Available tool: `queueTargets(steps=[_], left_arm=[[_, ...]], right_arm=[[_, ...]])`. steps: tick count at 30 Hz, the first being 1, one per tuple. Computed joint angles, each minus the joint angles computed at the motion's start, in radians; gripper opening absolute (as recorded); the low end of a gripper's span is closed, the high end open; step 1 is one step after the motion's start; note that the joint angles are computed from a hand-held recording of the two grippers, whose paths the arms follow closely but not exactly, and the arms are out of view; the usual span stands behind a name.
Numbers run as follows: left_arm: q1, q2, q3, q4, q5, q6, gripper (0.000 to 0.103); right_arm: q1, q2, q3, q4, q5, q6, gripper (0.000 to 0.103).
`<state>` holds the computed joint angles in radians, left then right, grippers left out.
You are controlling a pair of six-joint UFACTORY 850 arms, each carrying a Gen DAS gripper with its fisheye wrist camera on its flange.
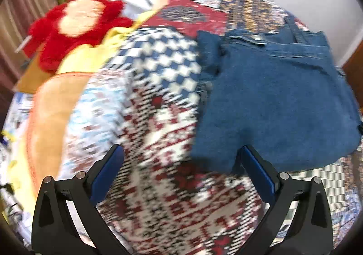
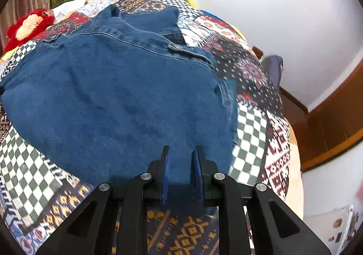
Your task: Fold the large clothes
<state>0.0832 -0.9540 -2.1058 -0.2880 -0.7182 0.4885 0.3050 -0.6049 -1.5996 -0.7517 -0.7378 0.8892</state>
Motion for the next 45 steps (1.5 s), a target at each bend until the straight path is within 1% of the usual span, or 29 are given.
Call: queueTargets(steps=[2,4,5,6,7,8,9,10,12,15,19,21,23,24,25,28,29,31,32,33,34,35,38,39,40,41,42,43,45], left_arm=[[0.008,0.028,0.041,0.012,0.019,0.0,0.103],[0.025,0.055,0.079,-0.041,0.018,0.035,0.103],[0.036,0.076,0.107,-0.086,0.017,0.063,0.103],[0.045,0.092,0.129,-0.122,0.014,0.082,0.103],[0.054,0.105,0.145,-0.166,0.006,0.103,0.103],[0.063,0.115,0.158,-0.217,-0.01,0.125,0.103],[0.065,0.1,0.131,-0.244,-0.038,0.125,0.103],[0.077,0.098,0.128,-0.31,-0.086,0.141,0.103],[0.087,0.087,0.119,-0.402,-0.153,0.143,0.103],[0.089,0.074,0.116,-0.492,-0.226,0.129,0.103],[0.062,0.031,0.071,-0.539,-0.281,0.098,0.103],[0.054,0.01,0.052,-0.562,-0.306,0.091,0.103],[0.041,-0.034,0.004,-0.594,-0.355,0.067,0.103],[0.037,-0.056,-0.022,-0.604,-0.378,0.054,0.103],[0.032,-0.076,-0.043,-0.618,-0.389,0.038,0.103],[0.026,-0.128,-0.089,-0.679,-0.412,-0.01,0.101],[0.026,-0.145,-0.105,-0.703,-0.425,-0.022,0.099],[0.022,-0.206,-0.176,-0.746,-0.474,-0.066,0.087],[0.018,-0.214,-0.188,-0.741,-0.464,-0.074,0.085],[0.015,-0.211,-0.185,-0.737,-0.44,-0.073,0.078],[0.009,-0.216,-0.199,-0.726,-0.417,-0.077,0.075],[0.005,-0.231,-0.228,-0.717,-0.414,-0.09,0.074],[-0.01,-0.261,-0.288,-0.678,-0.378,-0.148,0.064],[-0.016,-0.277,-0.326,-0.642,-0.366,-0.2,0.057],[-0.022,-0.304,-0.385,-0.616,-0.365,-0.257,0.053],[-0.025,-0.309,-0.405,-0.599,-0.348,-0.283,0.049],[-0.033,-0.308,-0.422,-0.565,-0.314,-0.309,0.039],[-0.04,-0.304,-0.434,-0.542,-0.287,-0.32,0.033],[-0.049,-0.303,-0.462,-0.505,-0.243,-0.336,0.027]], right_arm=[[0.003,0.004,0.016,-0.024,-0.034,0.021,0.015],[-0.003,0.032,0.056,-0.015,-0.002,0.041,0.015],[-0.007,0.041,0.068,-0.007,0.008,0.047,0.021],[-0.008,0.046,0.071,-0.004,0.003,0.058,0.03],[-0.005,0.045,0.067,-0.025,-0.027,0.089,0.05],[-0.002,0.037,0.055,-0.046,-0.065,0.116,0.066],[0.001,0.035,0.048,-0.062,-0.094,0.138,0.066],[-0.001,0.046,0.054,-0.056,-0.081,0.14,0.066],[-0.005,0.068,0.064,-0.025,-0.045,0.13,0.066],[0.006,0.089,0.065,-0.039,-0.022,0.15,0.066],[0.016,0.11,0.056,-0.025,0.043,0.149,0.066],[0.017,0.11,0.042,0.002,0.09,0.143,0.067],[0.012,0.1,0.024,0.06,0.138,0.108,0.07],[0.006,0.094,0.013,0.122,0.175,0.068,0.072],[0.003,0.09,0.01,0.164,0.198,0.043,0.075],[-0.014,0.06,-0.019,0.382,0.257,-0.106,0.075],[-0.02,0.045,-0.03,0.464,0.269,-0.163,0.075],[-0.028,0.02,-0.048,0.578,0.272,-0.239,0.075],[-0.033,0.005,-0.059,0.624,0.267,-0.268,0.075],[-0.041,-0.015,-0.071,0.681,0.257,-0.302,0.075],[-0.044,-0.024,-0.076,0.709,0.251,-0.316,0.075],[-0.048,-0.033,-0.081,0.736,0.245,-0.327,0.076],[-0.045,-0.031,-0.063,0.717,0.283,-0.307,0.078],[-0.044,-0.036,-0.07,0.72,0.278,-0.315,0.079],[-0.042,-0.04,-0.076,0.714,0.271,-0.313,0.079],[-0.041,-0.041,-0.079,0.708,0.268,-0.309,0.079],[-0.039,-0.044,-0.083,0.708,0.263,-0.31,0.079],[-0.038,-0.046,-0.088,0.717,0.256,-0.32,0.079],[-0.038,-0.043,-0.094,0.739,0.241,-0.337,0.079]])
